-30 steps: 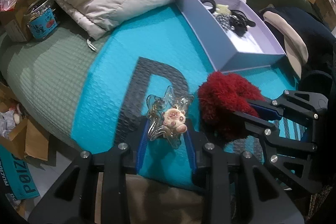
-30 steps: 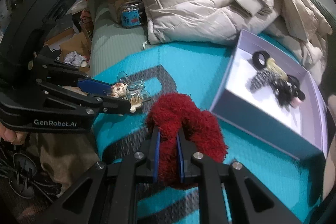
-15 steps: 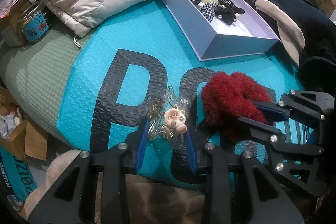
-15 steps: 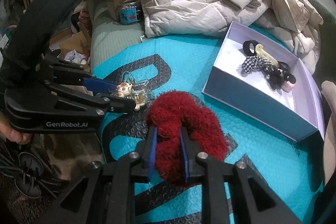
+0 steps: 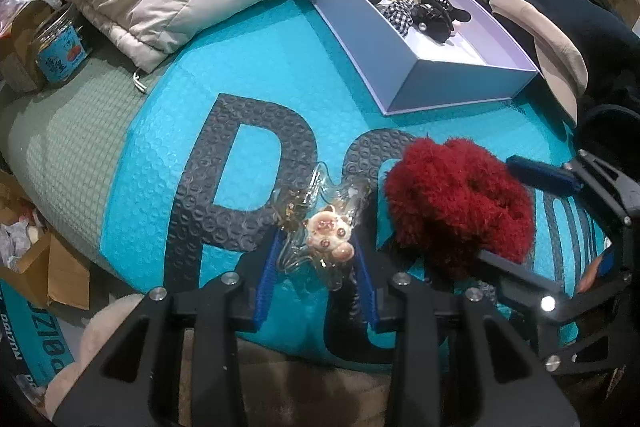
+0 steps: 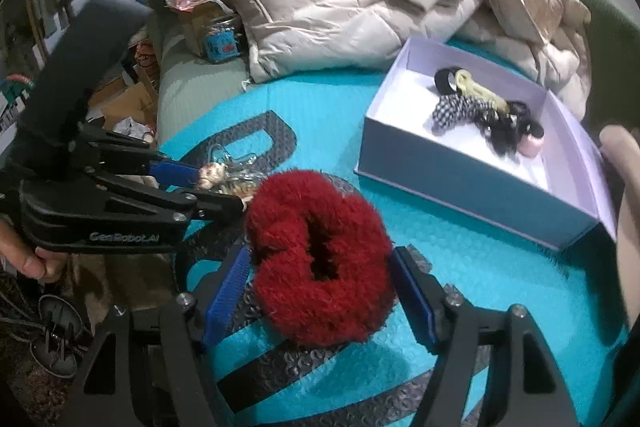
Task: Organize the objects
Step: 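Close the left tool on the star clip while the right tool grasps the red scrunchie, then carry the star clip with the left tool while the right tool carries the scrunchie over the box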
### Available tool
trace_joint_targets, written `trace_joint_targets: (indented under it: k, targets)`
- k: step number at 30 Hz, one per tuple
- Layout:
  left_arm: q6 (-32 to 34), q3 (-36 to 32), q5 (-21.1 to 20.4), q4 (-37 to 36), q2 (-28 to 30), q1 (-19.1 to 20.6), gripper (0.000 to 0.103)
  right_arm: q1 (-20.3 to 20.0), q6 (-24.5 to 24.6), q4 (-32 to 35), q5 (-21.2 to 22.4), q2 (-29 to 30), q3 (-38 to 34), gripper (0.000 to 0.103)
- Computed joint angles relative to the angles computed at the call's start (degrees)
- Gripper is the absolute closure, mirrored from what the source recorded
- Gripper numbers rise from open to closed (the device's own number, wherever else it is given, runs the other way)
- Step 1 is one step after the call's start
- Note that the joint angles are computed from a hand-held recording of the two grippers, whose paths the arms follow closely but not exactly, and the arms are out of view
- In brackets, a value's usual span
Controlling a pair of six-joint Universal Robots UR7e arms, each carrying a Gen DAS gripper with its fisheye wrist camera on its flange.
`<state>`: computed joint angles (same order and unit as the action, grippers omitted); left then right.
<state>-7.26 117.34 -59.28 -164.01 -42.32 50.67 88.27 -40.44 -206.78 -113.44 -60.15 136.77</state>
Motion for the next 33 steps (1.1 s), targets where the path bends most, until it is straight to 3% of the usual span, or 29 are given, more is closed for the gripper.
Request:
trace_joint_targets:
  k: [8, 15, 18, 20, 23, 33]
  targets:
    - [0.9, -0.8, 0.6, -1.8, 1.6, -0.3, 0.060, -1.1, -1.0, 0.1, 0.5, 1.8, -1.7, 0.029]
    - [2.2, -0.9, 1.9, -3.3, 2.5, -0.7, 0.059, -2.5, 0.6, 3.8, 2.1, 2.2, -3.0, 0.029]
    - [2.4, -0.6, 1.6, -3.9, 2.4, -0.6, 0.059, -2.6, 0.2, 3.6, 2.8, 2.2, -2.8, 0.042]
    - [2.4, -0.5, 1.9, -4.0, 2.4, -0.6, 0.064, -2.6, 0.4, 3.3, 2.8, 2.2, -2.8, 0.059]
    - [2.2, -0.3, 2.1, -3.7, 2.2, -0.6, 0.064, -2.6, 0.9, 2.7, 2.9, 2.1, -2.7, 0.069]
    - [0.2, 0.6, 2.1, -2.7, 0.8, -1.4, 0.064, -2.2, 1.9, 2.2, 2.7, 0.3, -1.6, 0.070]
